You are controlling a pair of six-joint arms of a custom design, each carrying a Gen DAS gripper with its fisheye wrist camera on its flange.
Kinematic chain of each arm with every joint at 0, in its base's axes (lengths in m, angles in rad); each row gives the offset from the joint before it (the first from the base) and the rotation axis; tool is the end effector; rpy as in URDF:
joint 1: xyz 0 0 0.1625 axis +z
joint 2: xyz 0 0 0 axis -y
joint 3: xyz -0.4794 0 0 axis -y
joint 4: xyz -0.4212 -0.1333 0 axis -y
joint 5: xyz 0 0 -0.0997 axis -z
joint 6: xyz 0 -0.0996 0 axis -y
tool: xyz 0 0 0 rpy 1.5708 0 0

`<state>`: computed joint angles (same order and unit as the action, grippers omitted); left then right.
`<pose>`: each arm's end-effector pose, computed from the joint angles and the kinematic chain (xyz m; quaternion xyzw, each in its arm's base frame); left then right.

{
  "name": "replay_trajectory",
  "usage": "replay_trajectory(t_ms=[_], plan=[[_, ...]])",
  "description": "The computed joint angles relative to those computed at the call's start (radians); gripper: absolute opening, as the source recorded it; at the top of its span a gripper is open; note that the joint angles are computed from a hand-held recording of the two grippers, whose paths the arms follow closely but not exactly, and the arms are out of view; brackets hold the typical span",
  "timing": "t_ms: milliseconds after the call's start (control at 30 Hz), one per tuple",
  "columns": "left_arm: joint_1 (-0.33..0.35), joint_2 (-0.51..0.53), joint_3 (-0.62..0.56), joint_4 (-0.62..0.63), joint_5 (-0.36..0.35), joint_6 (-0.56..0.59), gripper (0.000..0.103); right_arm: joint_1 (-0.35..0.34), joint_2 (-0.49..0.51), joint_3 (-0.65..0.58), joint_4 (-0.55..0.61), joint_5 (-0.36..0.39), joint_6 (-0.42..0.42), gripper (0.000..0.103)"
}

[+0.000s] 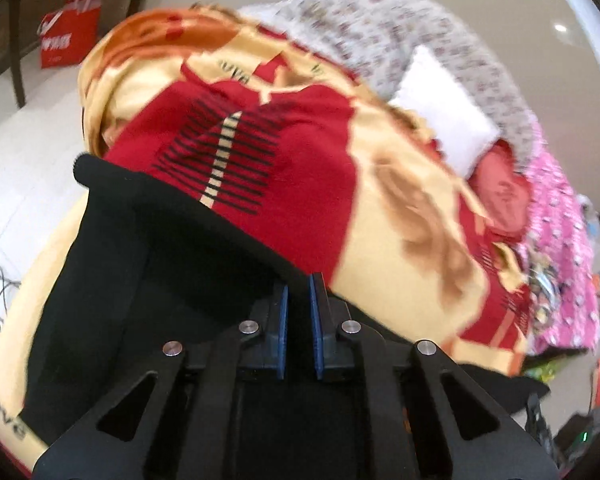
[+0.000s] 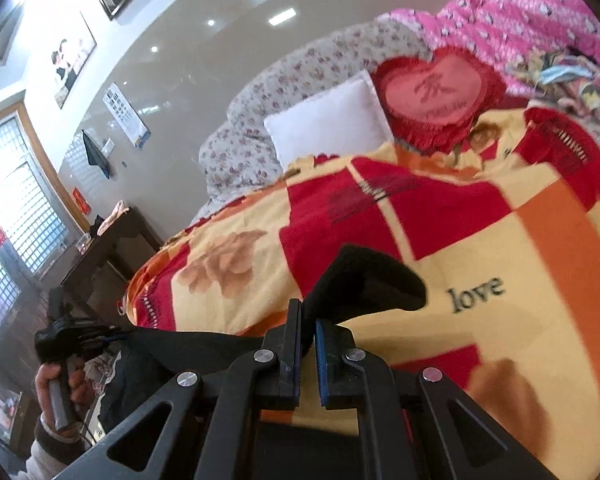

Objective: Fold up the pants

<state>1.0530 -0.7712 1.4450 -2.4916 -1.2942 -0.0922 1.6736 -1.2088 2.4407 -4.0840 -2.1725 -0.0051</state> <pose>-0.2531 -0.7685 0.1653 0.1910 0.9643 -0.1575 0.0939 0.1193 -0.4069 0.2857 -0.1356 -0.7741 0.5818 0.2094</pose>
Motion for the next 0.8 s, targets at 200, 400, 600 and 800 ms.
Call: replay_trajectory(t_ms=[200, 400, 600, 800], plan=[[-0.001, -0.187, 0.237, -0.053, -0.042, 0.111, 0.009, 0.117, -0.01, 0.132, -0.098, -0.177, 0.038, 0.005], [0.025, -0.206, 0.334, -0.076, 0.024, 0.109, 0.009, -0.006, 0.024, 0.264, -0.218, -0.016, 0.234, 0.006], [0.019, -0.201, 0.333, -0.108, 0.015, 0.109, 0.009, -0.043, 0.026, 0.211, -0.088, 0.011, 0.282, 0.038], [0.029, -0.189, 0.303, -0.075, 0.002, 0.097, 0.009, -0.132, -0.023, 0.137, 0.129, -0.002, 0.255, 0.043]])
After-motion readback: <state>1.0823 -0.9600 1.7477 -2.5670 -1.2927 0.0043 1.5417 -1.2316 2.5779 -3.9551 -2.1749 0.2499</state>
